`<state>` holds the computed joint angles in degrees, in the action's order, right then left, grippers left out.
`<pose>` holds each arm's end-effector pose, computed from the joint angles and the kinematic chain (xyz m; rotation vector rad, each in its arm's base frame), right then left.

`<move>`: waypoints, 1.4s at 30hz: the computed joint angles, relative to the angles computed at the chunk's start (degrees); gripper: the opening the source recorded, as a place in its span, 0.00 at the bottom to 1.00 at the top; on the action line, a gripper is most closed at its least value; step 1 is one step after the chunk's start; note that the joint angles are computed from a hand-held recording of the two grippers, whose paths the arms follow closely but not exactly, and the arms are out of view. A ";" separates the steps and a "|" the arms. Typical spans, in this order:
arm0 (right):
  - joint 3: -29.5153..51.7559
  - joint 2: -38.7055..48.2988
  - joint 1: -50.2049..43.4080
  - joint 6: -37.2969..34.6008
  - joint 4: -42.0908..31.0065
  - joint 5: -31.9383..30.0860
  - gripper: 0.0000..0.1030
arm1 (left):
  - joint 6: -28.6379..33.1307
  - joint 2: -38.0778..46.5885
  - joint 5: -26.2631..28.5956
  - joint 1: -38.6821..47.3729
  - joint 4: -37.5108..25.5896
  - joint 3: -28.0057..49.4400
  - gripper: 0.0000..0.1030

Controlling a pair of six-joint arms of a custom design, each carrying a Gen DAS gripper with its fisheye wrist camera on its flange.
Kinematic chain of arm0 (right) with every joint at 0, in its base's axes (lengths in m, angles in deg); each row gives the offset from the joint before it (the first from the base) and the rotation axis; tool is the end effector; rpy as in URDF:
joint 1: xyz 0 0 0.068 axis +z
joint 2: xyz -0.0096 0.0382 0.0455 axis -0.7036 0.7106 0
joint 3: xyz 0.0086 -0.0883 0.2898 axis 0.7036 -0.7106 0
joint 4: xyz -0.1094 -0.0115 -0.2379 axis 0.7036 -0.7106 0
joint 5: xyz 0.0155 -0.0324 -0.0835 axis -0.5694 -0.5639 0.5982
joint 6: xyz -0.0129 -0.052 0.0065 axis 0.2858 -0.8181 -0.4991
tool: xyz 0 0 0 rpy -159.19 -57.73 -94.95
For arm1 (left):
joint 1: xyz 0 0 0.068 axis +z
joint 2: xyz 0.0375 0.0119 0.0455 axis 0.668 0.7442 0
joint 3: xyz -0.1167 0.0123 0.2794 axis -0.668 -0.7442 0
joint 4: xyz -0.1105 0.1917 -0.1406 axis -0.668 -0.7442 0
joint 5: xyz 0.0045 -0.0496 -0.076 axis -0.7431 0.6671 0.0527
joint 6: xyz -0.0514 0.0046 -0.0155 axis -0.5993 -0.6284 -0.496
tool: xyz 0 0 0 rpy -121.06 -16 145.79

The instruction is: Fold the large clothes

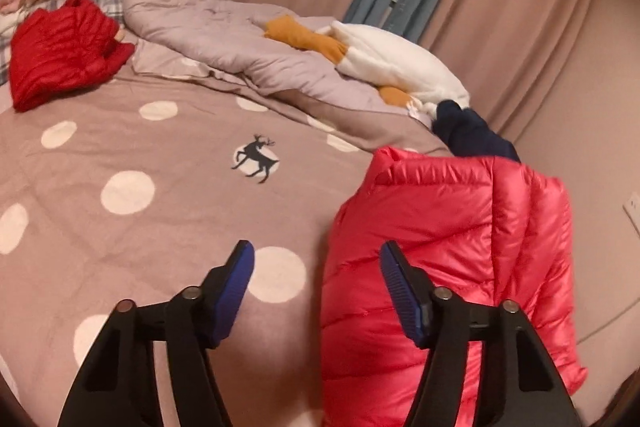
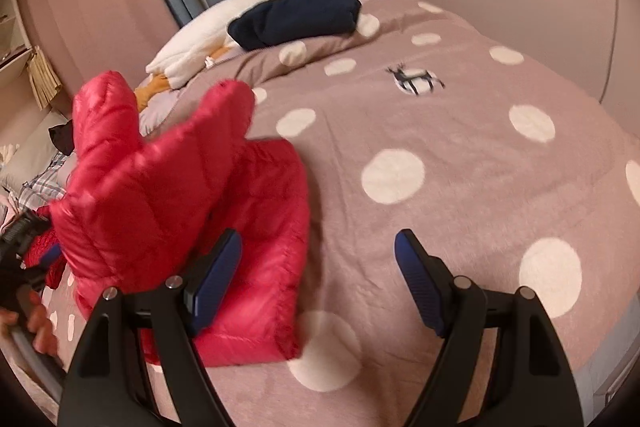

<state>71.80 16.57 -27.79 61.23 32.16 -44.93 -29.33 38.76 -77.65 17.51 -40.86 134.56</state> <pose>0.2691 0.0776 0.1317 0.2706 2.2519 0.2858 0.3385 -0.1418 0.1293 -0.5462 2.1511 -0.3285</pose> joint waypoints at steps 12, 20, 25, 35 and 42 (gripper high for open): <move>15.33 0.74 9.97 -6.14 4.71 -5.15 0.45 | 2.58 3.35 -1.66 2.17 -5.89 4.46 0.57; 27.99 17.31 5.86 -5.22 -5.56 0.00 0.22 | 5.11 4.61 -0.21 1.36 -5.14 5.45 0.57; 22.09 15.37 0.32 -2.81 -3.50 -2.41 0.28 | 3.23 7.05 0.21 -0.89 -4.54 7.09 0.57; 17.40 13.81 -2.15 2.24 -1.72 -6.14 0.28 | 5.11 8.30 -2.69 -4.10 -3.79 8.97 0.57; 15.47 8.07 3.15 -4.79 5.59 -4.99 0.41 | 5.55 10.28 -3.19 -5.33 -5.29 12.06 0.57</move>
